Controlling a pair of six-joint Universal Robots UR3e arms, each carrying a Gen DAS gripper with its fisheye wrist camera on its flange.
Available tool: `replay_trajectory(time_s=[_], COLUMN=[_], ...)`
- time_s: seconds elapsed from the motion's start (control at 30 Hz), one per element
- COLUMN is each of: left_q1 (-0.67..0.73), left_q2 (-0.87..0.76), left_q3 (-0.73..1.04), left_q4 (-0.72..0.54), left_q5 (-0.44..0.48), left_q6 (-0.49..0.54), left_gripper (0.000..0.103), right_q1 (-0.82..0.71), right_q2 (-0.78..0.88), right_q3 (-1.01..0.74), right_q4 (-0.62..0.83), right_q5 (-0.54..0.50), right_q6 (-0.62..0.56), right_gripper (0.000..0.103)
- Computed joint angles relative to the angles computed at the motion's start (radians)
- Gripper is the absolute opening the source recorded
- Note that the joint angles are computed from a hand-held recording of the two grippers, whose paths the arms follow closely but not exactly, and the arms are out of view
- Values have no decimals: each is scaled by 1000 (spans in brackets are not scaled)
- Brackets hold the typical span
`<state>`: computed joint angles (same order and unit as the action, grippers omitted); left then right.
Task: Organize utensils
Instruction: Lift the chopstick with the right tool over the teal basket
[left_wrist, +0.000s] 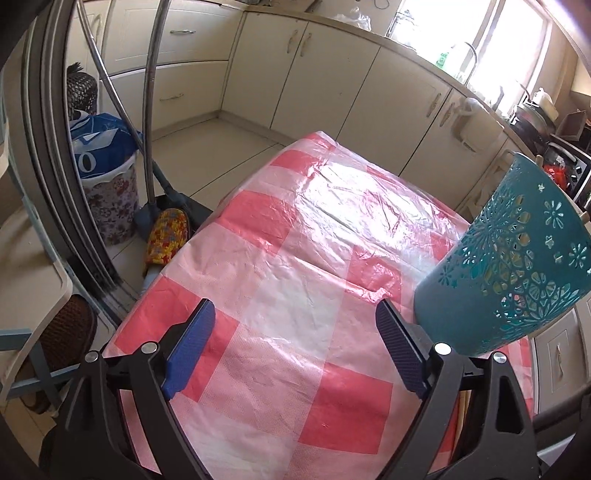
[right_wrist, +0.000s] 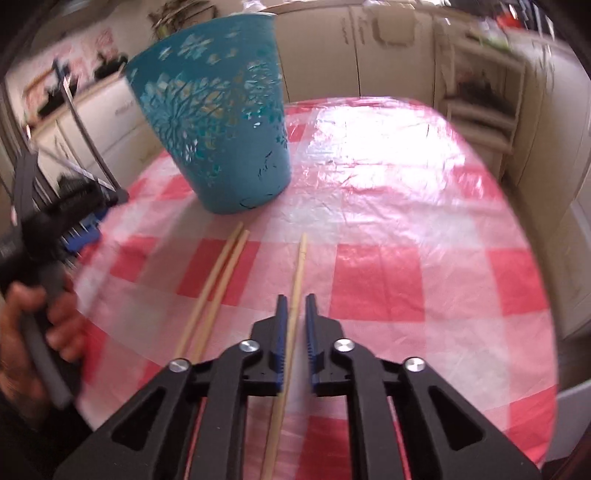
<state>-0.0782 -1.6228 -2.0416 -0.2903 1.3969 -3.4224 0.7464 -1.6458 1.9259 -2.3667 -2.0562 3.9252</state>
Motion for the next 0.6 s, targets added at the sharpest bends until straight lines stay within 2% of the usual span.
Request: replay_trajectory(time_s=[0.13, 0.2, 0.3, 0.37, 0.47, 0.6], left_q1=[-5, -5, -13, -18, -13, -10], left_q2=[-3, -4, -9, -14, -10, -7], left_q3=[14, 17, 27, 34, 28, 22], left_q4=[-18, -21, -30, -35, -30, -24], left_q5=[-1, -4, 2, 6, -3, -10], left_q6=[-1, 1, 5, 9, 8, 7], left_gripper=[86, 87, 88, 88, 88, 89], right_q1=[-43, -97, -187, -260, -303, -363], right_q2=[-136, -238, -269, -204, -26, 206], right_q3=[118, 191, 115, -20, -260, -528], right_q4=[-168, -364, -493, -548, -610, -581], right_q5=[89, 170, 234, 279, 271, 264], right_q6=[14, 5, -46, -95, -181, -207], right_gripper=[5, 6, 6, 6, 6, 6])
